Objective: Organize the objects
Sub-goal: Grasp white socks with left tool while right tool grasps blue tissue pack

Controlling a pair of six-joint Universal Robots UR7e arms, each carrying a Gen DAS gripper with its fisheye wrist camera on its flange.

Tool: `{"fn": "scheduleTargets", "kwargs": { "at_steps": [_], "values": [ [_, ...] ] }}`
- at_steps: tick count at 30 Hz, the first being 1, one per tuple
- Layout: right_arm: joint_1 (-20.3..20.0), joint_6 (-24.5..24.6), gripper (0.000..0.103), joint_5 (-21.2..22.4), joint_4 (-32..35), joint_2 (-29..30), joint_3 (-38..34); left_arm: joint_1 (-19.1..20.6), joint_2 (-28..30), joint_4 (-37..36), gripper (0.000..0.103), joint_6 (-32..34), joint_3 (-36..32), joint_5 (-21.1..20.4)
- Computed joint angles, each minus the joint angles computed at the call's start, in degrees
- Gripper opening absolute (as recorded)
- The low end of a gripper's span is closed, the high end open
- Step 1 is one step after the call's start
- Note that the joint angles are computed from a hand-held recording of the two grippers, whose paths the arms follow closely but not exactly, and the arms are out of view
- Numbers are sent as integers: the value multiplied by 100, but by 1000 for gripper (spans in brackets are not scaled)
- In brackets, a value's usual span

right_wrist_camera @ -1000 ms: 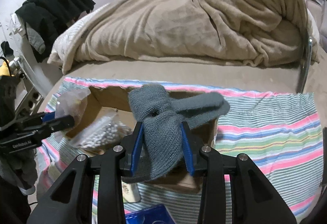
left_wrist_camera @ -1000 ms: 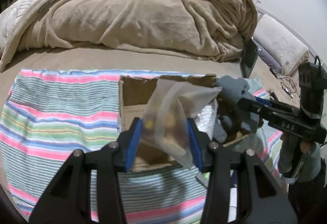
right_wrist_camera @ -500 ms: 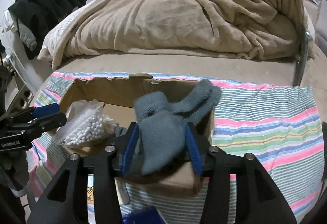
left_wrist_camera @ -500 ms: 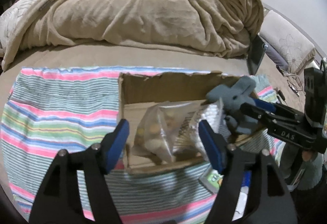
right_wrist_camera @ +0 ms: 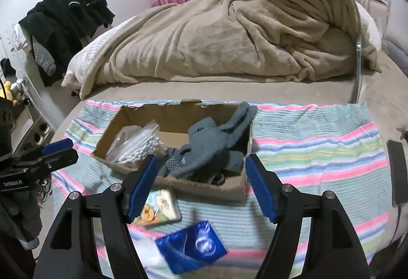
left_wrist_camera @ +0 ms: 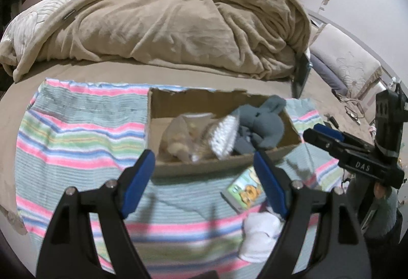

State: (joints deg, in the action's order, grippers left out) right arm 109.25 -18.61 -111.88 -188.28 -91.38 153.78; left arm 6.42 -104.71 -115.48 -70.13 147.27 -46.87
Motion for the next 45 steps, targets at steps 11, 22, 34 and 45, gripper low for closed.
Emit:
{"fn": "scheduleTargets", "kwargs": {
  "at_steps": [11, 22, 34, 45],
  "values": [
    [-66, 59, 84, 81, 522, -727, 412, -608, 38, 108, 81, -554, 198, -551],
    [-536, -389, 89, 373, 679, -698, 684, -769, 294, -138, 81, -779, 408, -1065],
    [-800, -898, 89, 499, 801, -275, 719, -594, 1203, -1238, 81, -381, 533, -1582],
    [-864, -1103, 89, 324, 876, 381, 545, -434, 1965, -1839, 81, 213, 498, -1984]
  ]
}}
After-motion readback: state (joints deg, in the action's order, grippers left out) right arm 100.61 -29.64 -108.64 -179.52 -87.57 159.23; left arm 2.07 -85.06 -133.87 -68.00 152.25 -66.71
